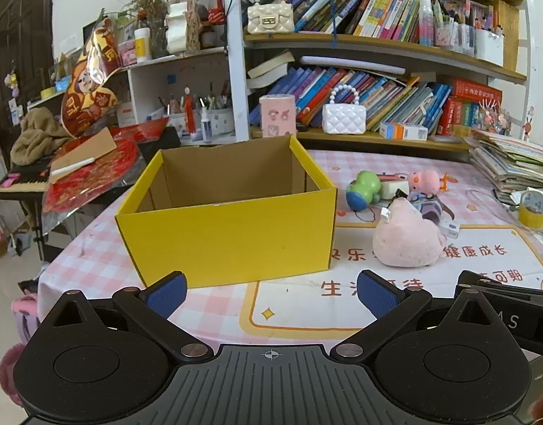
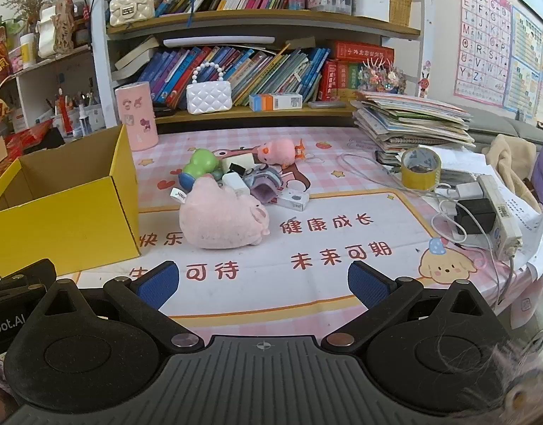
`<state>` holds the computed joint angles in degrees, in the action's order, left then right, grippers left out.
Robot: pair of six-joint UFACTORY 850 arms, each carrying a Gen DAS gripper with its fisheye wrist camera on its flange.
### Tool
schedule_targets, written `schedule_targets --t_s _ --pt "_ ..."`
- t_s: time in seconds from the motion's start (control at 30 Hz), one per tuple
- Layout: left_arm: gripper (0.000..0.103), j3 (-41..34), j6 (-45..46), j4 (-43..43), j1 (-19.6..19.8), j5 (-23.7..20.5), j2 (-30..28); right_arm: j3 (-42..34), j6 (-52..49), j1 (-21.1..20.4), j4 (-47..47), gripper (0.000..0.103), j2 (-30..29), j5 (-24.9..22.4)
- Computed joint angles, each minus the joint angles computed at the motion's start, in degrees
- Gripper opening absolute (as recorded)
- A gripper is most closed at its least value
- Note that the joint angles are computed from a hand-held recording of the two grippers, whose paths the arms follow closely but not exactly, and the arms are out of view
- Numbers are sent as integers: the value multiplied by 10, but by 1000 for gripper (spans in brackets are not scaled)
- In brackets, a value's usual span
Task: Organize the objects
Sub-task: 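Move both tools toward the pink plush pig beside the toys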
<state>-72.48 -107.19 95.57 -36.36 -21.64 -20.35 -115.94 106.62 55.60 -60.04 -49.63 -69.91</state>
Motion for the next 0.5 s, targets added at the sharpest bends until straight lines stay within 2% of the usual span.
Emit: schedule_targets --t_s 0.33,0.5 --pt "103 -27 46 -45 1 25 -20 2 -6 -9 13 101 4 1" --pt "103 -55 106 -107 -2 25 -42 45 5 -22 12 101 29 31"
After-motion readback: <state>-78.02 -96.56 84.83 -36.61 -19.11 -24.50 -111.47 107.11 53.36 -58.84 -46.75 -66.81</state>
